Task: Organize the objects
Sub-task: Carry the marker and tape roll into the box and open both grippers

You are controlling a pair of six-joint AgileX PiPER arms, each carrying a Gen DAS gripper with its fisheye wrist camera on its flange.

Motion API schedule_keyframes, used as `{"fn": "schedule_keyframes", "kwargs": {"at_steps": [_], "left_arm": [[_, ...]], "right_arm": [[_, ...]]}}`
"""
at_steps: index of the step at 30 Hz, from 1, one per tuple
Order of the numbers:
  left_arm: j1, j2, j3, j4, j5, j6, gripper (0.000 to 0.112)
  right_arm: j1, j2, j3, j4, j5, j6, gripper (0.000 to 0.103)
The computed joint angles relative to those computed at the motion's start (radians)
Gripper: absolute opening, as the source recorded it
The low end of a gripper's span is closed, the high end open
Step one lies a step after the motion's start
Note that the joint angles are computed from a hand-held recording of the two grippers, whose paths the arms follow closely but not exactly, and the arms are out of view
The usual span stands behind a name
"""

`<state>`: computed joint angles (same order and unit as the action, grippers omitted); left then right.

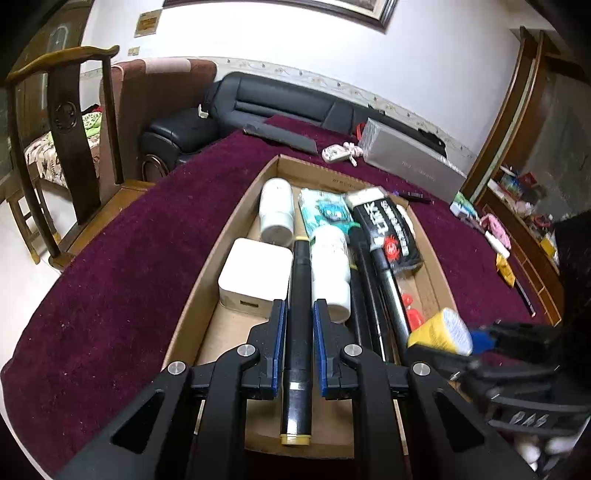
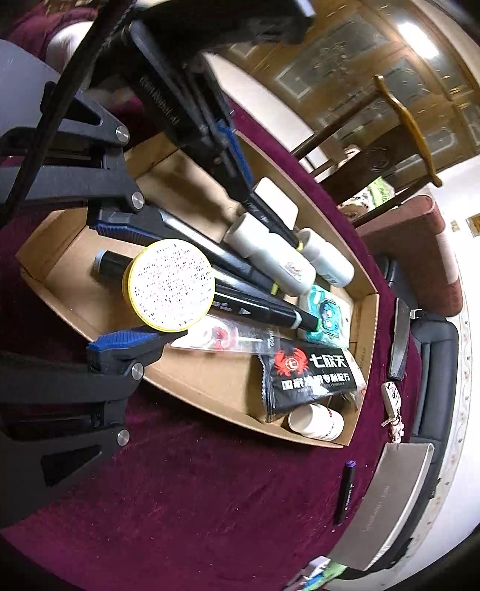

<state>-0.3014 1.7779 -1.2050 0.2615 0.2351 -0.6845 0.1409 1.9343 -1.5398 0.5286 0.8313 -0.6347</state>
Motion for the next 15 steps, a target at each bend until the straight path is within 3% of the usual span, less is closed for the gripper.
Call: {"fn": "schedule_keyframes", "kwargs": {"at_steps": [3,4,5,7,10,15], "left_arm": [[0.010,-0.025,0.010,-0.072,-0.006,0.050,0.019],[0.010,-0.034,0.009,-0.067,-0.003,0.041,0.029],[0.006,-0.043,0.009,-0.022,0.002,-0.005,0.041],[-0.012,-0.070,0.011,0.125,0.016,-0.148,0.051],[-0.050,-0.102,0.006,0.341,0.067,-0.351,0.052],[-0.144,-0.137,-0.018,0.627,0.234,-0.595,0.057]], "right_arm": [[0.008,-0.006,0.014,-0.014,-0.026,0.006,0.039],[0.009,-0.009,0.019,-0.015,-0.036,0.006,0.039],[0.008,-0.010,0.022,-0.010,-0.042,0.002,0.039],[0.002,-0.008,0.020,0.004,-0.040,0.001,0.044],[-0.012,-0.023,0.037,0.046,-0.047,-0.022,0.045],[-0.051,-0.082,0.096,0.170,-0.059,-0.115,0.045]]}}
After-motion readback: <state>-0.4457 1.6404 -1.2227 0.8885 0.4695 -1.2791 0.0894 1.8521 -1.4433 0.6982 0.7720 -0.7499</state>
